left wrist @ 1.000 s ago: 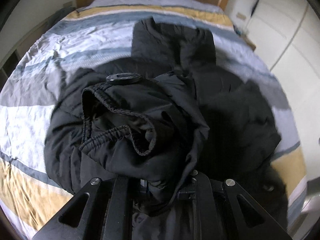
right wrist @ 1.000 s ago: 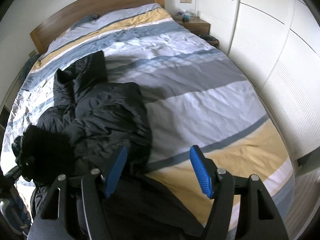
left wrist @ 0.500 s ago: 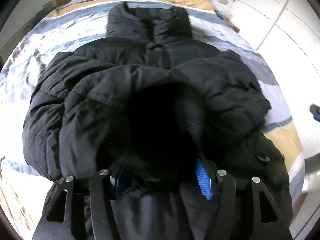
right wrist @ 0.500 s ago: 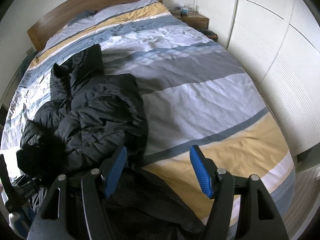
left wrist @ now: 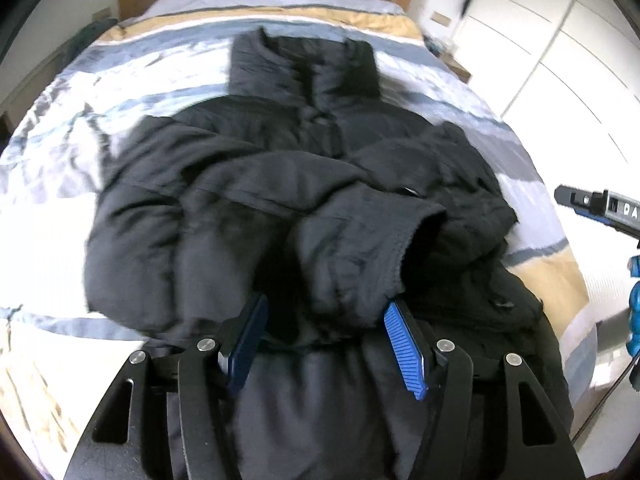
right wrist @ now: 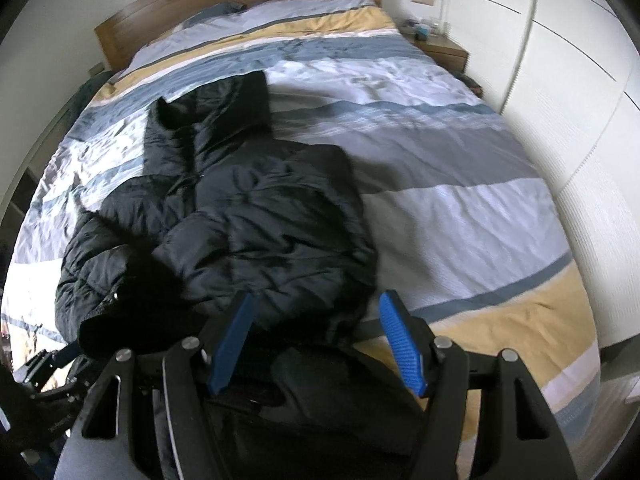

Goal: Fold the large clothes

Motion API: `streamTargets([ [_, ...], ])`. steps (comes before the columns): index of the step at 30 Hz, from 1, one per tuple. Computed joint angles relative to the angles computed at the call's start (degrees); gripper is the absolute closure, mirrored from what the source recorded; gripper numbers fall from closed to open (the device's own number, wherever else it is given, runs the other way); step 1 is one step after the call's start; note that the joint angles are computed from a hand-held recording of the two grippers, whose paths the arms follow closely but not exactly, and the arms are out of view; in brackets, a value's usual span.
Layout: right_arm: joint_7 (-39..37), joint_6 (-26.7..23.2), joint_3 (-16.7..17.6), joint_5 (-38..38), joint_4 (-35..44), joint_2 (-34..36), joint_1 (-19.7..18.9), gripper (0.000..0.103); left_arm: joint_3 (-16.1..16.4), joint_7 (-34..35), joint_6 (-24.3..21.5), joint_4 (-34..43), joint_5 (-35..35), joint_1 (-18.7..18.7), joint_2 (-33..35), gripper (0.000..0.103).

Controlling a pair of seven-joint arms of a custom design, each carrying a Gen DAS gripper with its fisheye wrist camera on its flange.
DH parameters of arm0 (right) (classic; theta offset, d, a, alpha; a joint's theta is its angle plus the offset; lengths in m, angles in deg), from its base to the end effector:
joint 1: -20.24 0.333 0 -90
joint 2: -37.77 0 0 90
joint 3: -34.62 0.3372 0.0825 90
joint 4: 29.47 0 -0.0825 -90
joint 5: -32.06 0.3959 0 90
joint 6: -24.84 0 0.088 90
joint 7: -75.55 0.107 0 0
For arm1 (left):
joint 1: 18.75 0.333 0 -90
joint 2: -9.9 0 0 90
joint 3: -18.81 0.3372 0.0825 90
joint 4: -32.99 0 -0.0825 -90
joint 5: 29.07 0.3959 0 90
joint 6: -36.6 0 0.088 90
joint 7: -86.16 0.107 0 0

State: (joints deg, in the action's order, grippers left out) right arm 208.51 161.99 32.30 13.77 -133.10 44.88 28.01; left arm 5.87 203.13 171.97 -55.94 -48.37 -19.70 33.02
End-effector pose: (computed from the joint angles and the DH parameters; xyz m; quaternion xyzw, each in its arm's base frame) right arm 0.6468 0.0603 0.5381 -0.5051 0.8222 -0.2055 0.1630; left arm 0.7120 -0.1536 0.4823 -0.4975 0.8243 -0.2663 0.0452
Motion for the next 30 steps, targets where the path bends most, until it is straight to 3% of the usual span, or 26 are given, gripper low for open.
streamTargets([
  [8, -5.04, -1.9, 1.23, 3.25, 8.34, 6.97, 2.45, 0.039, 2.75, -3.86, 1.01, 2.31, 2.78, 2.43, 1.66, 0.041],
  [18, -6.02, -8.53, 1.28, 3.78, 21.96, 15.93, 7.86, 0.039, 2.5, -0.78, -1.66, 10.41, 2.52, 6.88, 7.15, 0.041],
  [30, -19.99, -6.6, 2.96, 10.29, 27.32, 24.33, 8.88, 0.039, 4.02, -5.32, -0.2, 20.09, 10.34, 3.33, 15.51, 0.041],
])
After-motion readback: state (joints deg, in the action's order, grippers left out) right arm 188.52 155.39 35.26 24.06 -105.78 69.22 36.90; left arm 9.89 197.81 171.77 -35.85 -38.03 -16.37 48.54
